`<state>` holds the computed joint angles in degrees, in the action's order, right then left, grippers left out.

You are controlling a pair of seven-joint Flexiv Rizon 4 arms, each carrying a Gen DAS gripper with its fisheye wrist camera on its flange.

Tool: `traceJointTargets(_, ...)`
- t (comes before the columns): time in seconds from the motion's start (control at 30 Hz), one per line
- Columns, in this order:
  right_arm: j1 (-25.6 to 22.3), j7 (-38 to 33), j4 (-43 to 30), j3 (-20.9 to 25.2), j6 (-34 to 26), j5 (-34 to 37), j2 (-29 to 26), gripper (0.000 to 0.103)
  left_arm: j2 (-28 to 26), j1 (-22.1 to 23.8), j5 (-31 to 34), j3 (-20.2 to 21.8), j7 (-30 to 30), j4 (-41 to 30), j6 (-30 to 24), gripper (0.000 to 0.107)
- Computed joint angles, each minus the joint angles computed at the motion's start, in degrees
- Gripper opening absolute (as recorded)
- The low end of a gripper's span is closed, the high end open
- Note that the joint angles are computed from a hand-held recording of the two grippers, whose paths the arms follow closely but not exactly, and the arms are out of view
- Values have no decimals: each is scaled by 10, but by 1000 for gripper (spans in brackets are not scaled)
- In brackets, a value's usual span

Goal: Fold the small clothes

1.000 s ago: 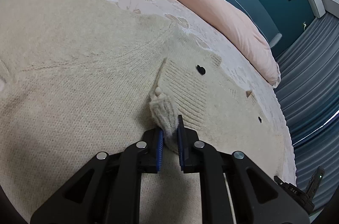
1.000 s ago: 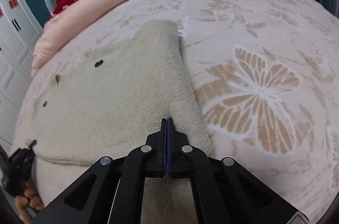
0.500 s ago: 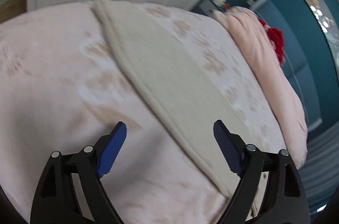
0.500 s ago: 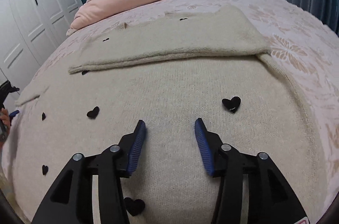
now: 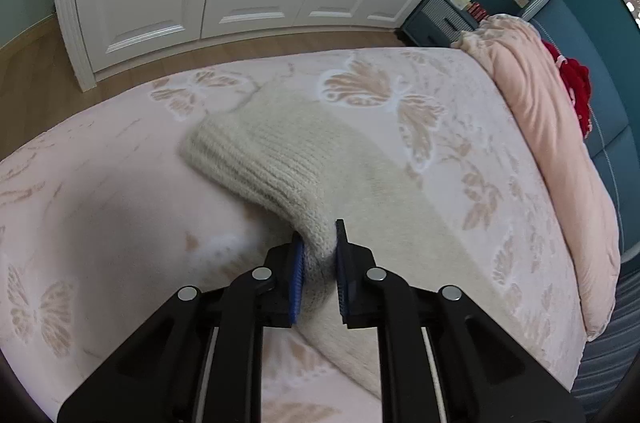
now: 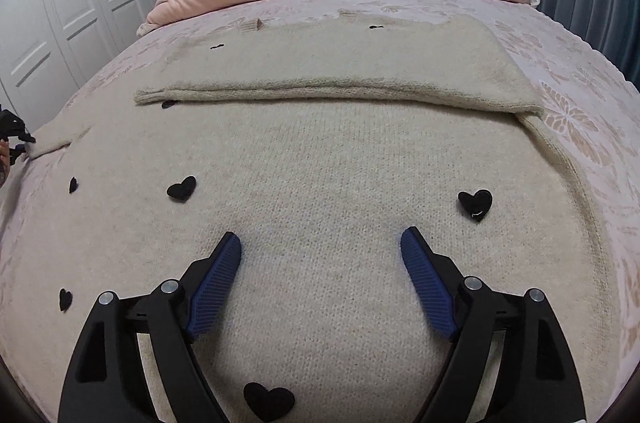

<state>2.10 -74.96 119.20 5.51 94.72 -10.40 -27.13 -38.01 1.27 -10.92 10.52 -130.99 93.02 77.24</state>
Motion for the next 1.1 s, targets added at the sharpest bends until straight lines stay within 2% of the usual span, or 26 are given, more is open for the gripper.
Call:
traceJointTargets(0.13,-21,-7,-2,23,4,4,-3,82,21,-54,57,10,40,-42,9,11)
traceJointTargets(0.23,-57,-19,-9,63,4,9,-9,84,21,-86,73,-33,87,-90,24,11)
traceJointTargets(0.33,-81,-28,-14,91,2,16,-13,85,-5,-104,48,-114,149,-141,37,11)
traceJointTargets(0.4,-98,-36,-18,110,1,20,-16,86,-44,-127,29,-153,187,-192,9,12)
traceJointTargets(0.53,-145,-54,-26,161,-1,31,-26,86,-115,-181,-14,-178,200,-246,-67,19)
traceJointTargets(0.6,-178,-67,-34,196,-5,37,-35,87,-120,-192,-36,-186,184,-211,-52,24)
traceJointTargets(0.7,-217,-83,-45,240,-15,48,-45,87,-86,-178,-68,-215,167,-87,38,38)
traceJointTargets(0.77,-236,-90,-56,263,-31,60,-46,87,-57,-168,-80,-223,152,-1,106,42)
traceJointTargets(0.87,-230,-76,-89,267,-55,95,-39,87,-29,-83,-74,-311,172,110,209,42)
traceJointTargets(0.93,-212,-62,-127,261,-70,113,-43,87,-31,-27,-48,-365,178,141,240,42)
traceJointTargets(1.07,-185,-64,-234,274,-138,135,-89,87,-49,23,-4,-413,170,155,271,42)
traceJointTargets(1.1,-166,-55,-263,260,-171,131,-101,87,-53,32,6,-421,163,160,283,42)
